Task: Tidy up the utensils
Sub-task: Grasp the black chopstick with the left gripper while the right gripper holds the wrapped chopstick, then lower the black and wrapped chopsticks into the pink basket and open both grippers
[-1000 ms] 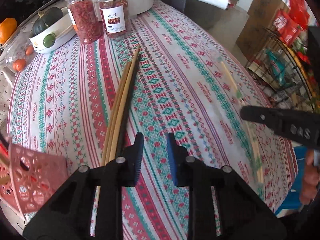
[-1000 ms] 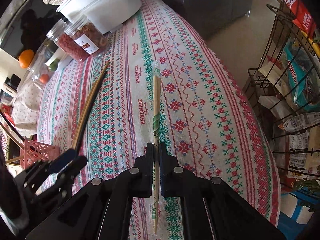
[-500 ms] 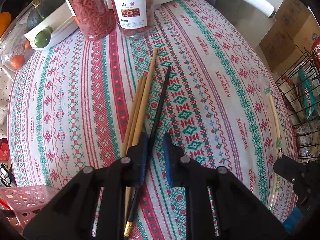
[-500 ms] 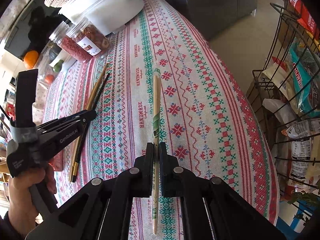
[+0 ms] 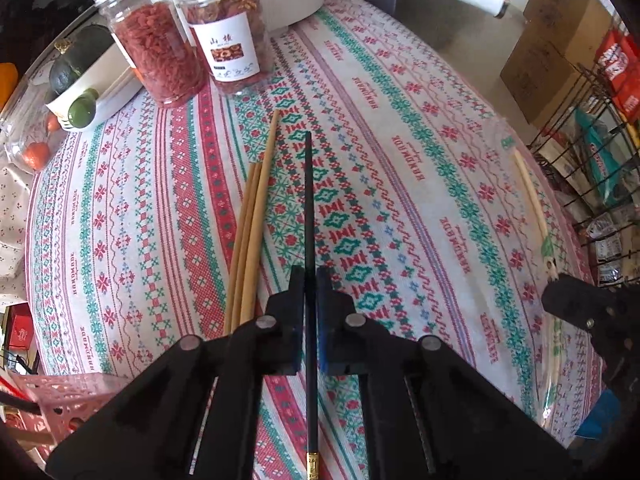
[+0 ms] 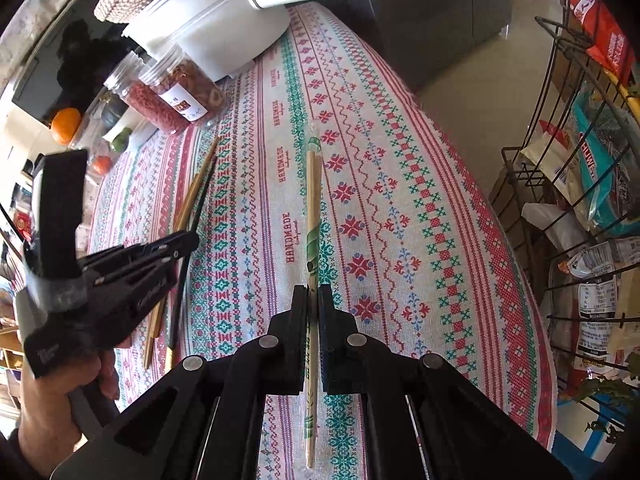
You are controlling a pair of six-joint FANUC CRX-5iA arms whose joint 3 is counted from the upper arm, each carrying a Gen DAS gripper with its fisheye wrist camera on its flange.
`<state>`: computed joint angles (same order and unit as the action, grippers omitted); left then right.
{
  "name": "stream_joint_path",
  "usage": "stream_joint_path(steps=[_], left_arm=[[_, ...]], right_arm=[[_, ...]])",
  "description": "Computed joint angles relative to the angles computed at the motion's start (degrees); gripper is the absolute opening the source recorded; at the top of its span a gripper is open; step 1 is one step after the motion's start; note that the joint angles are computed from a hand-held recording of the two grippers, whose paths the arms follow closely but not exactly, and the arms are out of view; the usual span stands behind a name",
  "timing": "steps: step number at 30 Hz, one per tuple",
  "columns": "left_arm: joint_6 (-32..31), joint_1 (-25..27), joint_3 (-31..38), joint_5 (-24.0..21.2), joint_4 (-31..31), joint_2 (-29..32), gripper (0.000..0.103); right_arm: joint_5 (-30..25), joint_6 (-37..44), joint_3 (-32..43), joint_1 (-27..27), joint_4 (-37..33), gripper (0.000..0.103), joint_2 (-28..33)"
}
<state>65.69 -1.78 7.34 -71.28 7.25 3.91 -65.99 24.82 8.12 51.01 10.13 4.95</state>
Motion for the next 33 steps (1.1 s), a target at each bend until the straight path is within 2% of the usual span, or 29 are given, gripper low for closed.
stream_joint_path(steps=[4, 8, 15, 22, 26, 29, 33], left_arm=[[-7.17, 3.25, -6.72, 2.85, 6.28, -7.39, 0.007], [-15.87, 9.04, -14.13, 4.52, 15.14, -15.41, 0.006], [-29.73, 21.62, -24.10, 3.70, 31.09, -25.89, 0.006], [-36.68, 31.52, -26.80, 0.19, 45.17, -29.87, 0.006], [-39.33, 37.00, -27.00, -2.48, 51.99, -30.45, 0.006], [-40.40, 40.05, -26.81, -2.83, 55.12, -30.39, 0.006], [-40.86, 43.25, -26.64, -2.41, 56.27, -30.46, 0.006]], right_arm=[[0.43, -2.45, -1.47, 1.43, 3.23, 0.004, -1.48], [1.59, -5.53, -3.16, 3.45, 6.79, 0.005, -3.50], [3.96, -11.41, -5.51, 8.24, 14.24, 0.005, -6.14], [4.24, -14.29, -4.54, 11.05, 20.71, 0.005, -5.11], [4.19, -14.17, -2.89, 11.41, 21.97, 0.005, -3.69], [4.13, -13.67, -1.49, 11.58, 22.28, 0.005, -2.55], [4.19, -12.72, 0.06, 11.89, 22.17, 0.005, -1.19]])
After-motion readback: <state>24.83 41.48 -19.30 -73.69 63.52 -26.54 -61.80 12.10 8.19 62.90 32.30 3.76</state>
